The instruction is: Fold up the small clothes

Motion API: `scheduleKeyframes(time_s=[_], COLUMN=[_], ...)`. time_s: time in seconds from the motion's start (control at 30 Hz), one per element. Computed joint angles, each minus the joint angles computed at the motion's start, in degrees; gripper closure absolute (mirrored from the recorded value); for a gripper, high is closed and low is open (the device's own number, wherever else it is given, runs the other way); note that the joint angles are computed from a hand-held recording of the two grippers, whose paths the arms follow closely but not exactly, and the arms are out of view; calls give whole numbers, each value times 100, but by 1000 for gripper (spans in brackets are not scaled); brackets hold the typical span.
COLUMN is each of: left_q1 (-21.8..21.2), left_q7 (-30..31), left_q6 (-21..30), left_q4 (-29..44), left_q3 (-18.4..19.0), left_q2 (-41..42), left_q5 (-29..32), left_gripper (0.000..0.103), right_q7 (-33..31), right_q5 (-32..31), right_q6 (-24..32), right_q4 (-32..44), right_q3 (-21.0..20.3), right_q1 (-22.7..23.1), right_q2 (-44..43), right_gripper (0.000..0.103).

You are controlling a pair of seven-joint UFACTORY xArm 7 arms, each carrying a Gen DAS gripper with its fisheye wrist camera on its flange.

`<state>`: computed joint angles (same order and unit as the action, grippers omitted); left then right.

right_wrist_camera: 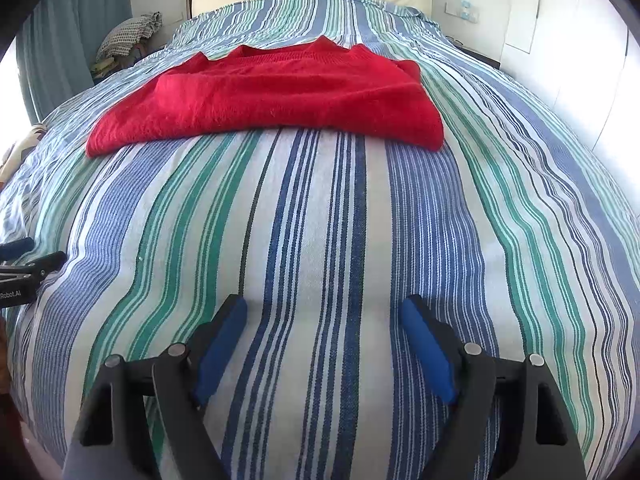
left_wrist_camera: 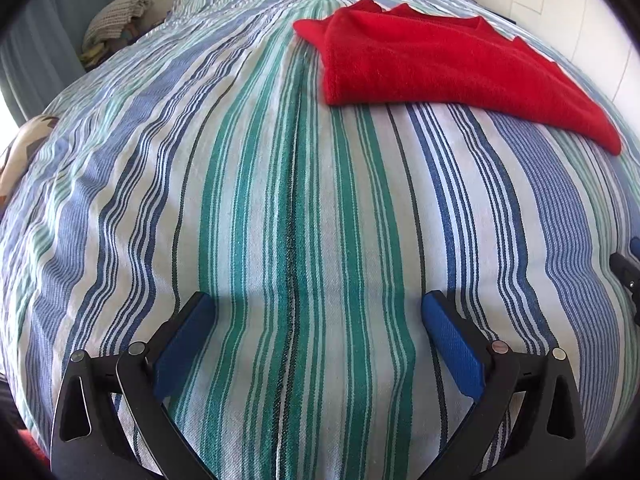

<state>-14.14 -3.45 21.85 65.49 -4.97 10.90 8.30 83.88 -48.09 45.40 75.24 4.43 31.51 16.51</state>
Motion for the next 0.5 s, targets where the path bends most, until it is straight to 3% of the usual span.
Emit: scheduleKeyframes(time_s=[0.5], left_q1=[11], left_q7=[59], left_q6=[64], left_q4=[37], left_q3=[-11], left_q2=[13], left_q5=[-57], left_gripper=[1], right_q7=[-30], right_q5=[19], right_q6=[36], right_q4=[7], right_q3=[3], right_q1=[7], right_q2=[0], right_gripper=[23])
